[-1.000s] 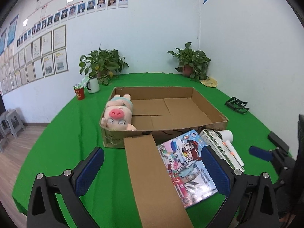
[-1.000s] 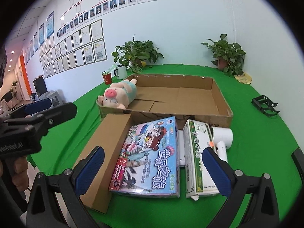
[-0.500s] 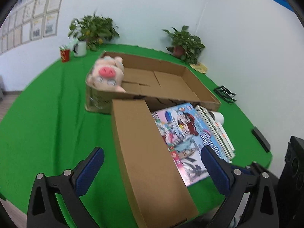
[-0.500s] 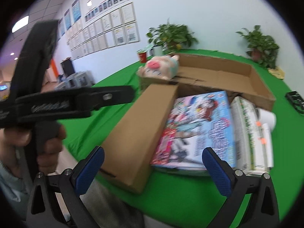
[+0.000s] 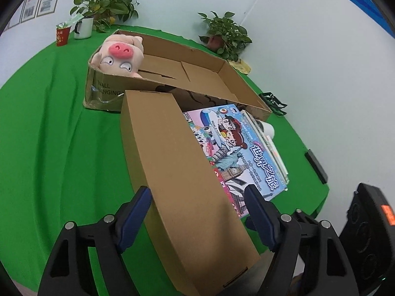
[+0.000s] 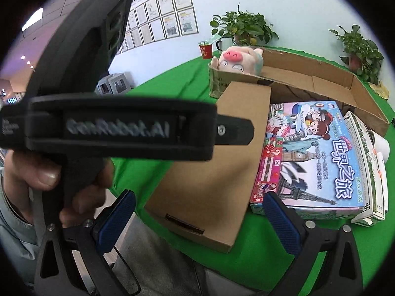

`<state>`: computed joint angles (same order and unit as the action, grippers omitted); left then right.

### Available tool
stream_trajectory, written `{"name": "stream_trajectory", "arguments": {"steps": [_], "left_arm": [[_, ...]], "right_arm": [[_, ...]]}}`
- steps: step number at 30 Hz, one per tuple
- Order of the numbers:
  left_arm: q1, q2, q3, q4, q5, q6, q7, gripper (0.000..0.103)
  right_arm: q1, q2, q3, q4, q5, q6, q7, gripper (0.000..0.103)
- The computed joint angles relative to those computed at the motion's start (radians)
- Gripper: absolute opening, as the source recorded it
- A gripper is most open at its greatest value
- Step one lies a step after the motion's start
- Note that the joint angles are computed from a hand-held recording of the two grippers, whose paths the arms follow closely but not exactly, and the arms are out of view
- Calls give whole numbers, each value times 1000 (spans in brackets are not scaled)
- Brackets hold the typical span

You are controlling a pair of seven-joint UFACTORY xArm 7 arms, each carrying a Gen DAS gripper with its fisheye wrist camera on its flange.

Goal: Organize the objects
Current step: 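Grasp the cardboard insert with both grippers and flip it open side up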

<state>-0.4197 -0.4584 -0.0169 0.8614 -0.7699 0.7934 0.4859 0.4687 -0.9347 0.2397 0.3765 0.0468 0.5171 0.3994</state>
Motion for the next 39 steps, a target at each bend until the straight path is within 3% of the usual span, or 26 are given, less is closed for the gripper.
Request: {"name": "stream_trajectory", "arguments": {"steps": [6, 8, 13, 19, 23, 27, 33, 35, 39], "left_arm": [[-4, 1, 13, -1, -48, 41, 34, 75], [-1, 5, 16, -2, -59, 47, 35, 75], [14, 6, 26, -9, -93, 50, 49, 78], [52, 15, 41, -12, -104, 67, 14, 81], [68, 6, 41, -24, -115, 60, 11, 82], [75, -6, 53, -30, -136, 50, 4, 78], [87, 5, 37, -17, -75, 55, -38, 74], [85, 11, 46, -15, -81, 69, -36, 74], [82, 1, 21, -18, -55, 54, -46, 69]], "right_arm": [[-26, 4, 46, 11, -32, 70, 35, 102], [-42, 4, 66, 16, -52, 96, 55, 89], [-31, -8, 64, 11, -69, 106, 72, 89], [41, -67, -34, -42, 30, 54, 66, 89], [160, -85, -165, -94, 184, -57, 25, 89], [232, -79, -214, -120, 282, -128, -2, 89], [261, -121, -249, -145, 351, -144, -30, 89], [283, -123, -315, -158, 379, -158, -78, 88], [299, -97, -342, -149, 409, -173, -127, 88]]}}
